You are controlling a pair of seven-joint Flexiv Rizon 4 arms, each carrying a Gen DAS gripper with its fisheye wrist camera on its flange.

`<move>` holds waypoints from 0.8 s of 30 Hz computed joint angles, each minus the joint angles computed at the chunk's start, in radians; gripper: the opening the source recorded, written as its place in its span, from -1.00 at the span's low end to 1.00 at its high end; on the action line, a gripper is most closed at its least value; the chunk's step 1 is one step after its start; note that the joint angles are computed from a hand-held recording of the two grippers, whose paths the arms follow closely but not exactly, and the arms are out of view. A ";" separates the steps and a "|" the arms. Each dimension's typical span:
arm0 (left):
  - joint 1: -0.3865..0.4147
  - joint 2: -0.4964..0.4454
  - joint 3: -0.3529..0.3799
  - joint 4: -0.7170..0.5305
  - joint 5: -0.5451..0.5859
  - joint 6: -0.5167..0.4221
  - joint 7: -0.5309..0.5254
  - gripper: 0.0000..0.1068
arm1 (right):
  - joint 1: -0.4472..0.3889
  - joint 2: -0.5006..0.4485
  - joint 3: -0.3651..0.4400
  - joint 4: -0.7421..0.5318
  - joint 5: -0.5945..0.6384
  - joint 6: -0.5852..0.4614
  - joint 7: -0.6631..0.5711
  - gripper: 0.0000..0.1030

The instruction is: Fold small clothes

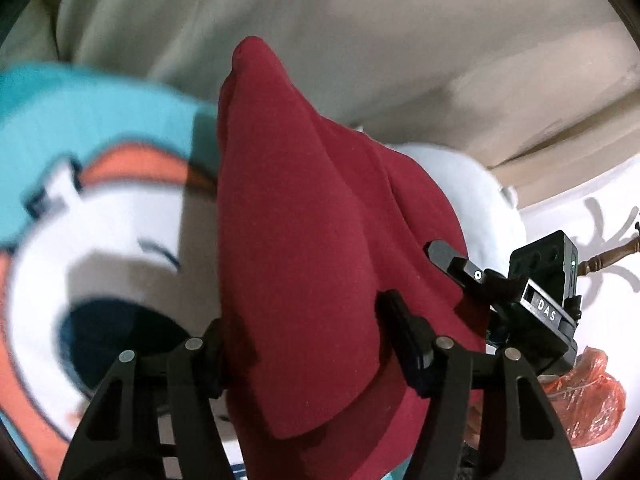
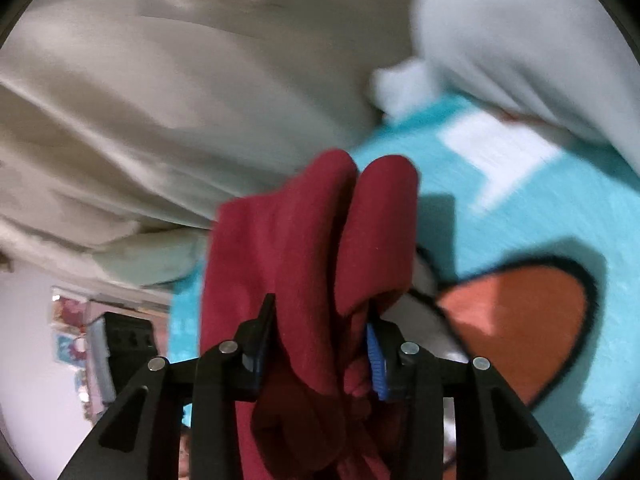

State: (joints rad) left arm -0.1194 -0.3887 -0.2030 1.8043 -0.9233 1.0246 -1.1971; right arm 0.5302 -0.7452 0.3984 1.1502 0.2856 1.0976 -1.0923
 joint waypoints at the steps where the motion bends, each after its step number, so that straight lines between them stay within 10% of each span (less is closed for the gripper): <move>1: -0.004 0.005 0.011 -0.007 0.026 0.006 -0.009 0.21 | 0.003 -0.003 0.005 -0.010 -0.002 0.012 -0.015 -0.17; 8: -0.087 -0.082 0.168 -0.088 0.478 -0.006 -0.327 0.30 | 0.094 -0.044 -0.145 -0.006 -0.137 -0.078 0.150 0.09; 10: -0.036 -0.062 0.095 -0.003 0.410 0.078 -0.280 0.32 | 0.083 -0.037 -0.146 0.034 -0.129 -0.078 0.181 0.39; 15: 0.004 0.018 0.043 0.099 0.330 0.143 -0.238 0.32 | 0.098 0.068 -0.175 0.167 -0.232 0.032 0.278 0.41; 24: -0.011 0.173 0.092 0.266 0.330 0.276 -0.249 0.32 | 0.107 0.040 -0.034 0.104 -0.278 0.027 0.163 0.04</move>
State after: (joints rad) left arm -0.1302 -0.2156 -0.1111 2.0704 -0.5931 1.3006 -1.4462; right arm 0.6376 -0.7051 0.3641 1.2543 0.0078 1.1249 -0.9294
